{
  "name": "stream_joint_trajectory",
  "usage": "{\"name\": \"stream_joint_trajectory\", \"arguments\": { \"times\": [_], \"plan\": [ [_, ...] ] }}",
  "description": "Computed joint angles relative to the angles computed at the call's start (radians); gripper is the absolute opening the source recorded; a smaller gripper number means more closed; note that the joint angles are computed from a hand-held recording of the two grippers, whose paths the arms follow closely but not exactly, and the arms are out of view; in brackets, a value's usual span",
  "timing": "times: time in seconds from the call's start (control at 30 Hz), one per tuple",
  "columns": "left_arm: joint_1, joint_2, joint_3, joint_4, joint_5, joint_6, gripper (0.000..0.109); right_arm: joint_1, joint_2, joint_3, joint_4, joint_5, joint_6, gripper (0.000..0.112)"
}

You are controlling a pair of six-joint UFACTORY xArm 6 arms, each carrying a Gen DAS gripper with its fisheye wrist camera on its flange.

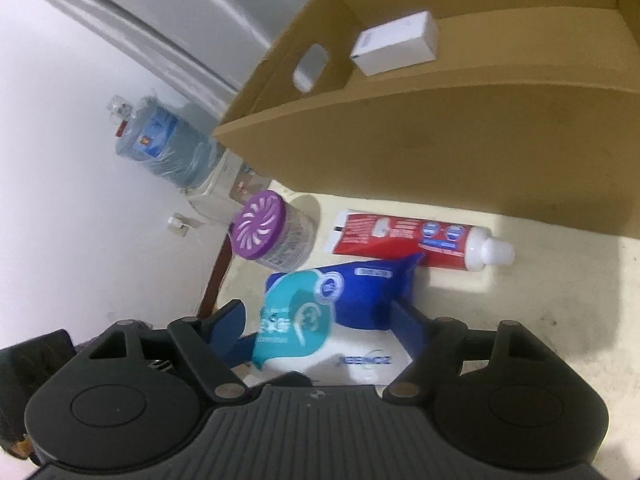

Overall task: Organize objects
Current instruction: 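Move the right gripper to the blue-and-white wet-wipes pack and close on it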

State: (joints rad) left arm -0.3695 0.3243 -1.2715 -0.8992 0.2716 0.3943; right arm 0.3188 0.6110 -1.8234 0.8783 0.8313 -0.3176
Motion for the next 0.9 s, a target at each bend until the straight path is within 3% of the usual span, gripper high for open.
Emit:
{"name": "stream_joint_trajectory", "arguments": {
  "times": [0.33,0.9],
  "plan": [
    [-0.035,-0.028,0.033,0.038,-0.004,-0.027,0.088,-0.001,-0.047,0.054,-0.041,-0.006,0.004,0.082],
    [-0.109,-0.023,0.023,0.07,0.02,-0.013,0.088,-0.042,-0.218,0.294,-0.041,-0.079,-0.034,0.082]
  ]
}}
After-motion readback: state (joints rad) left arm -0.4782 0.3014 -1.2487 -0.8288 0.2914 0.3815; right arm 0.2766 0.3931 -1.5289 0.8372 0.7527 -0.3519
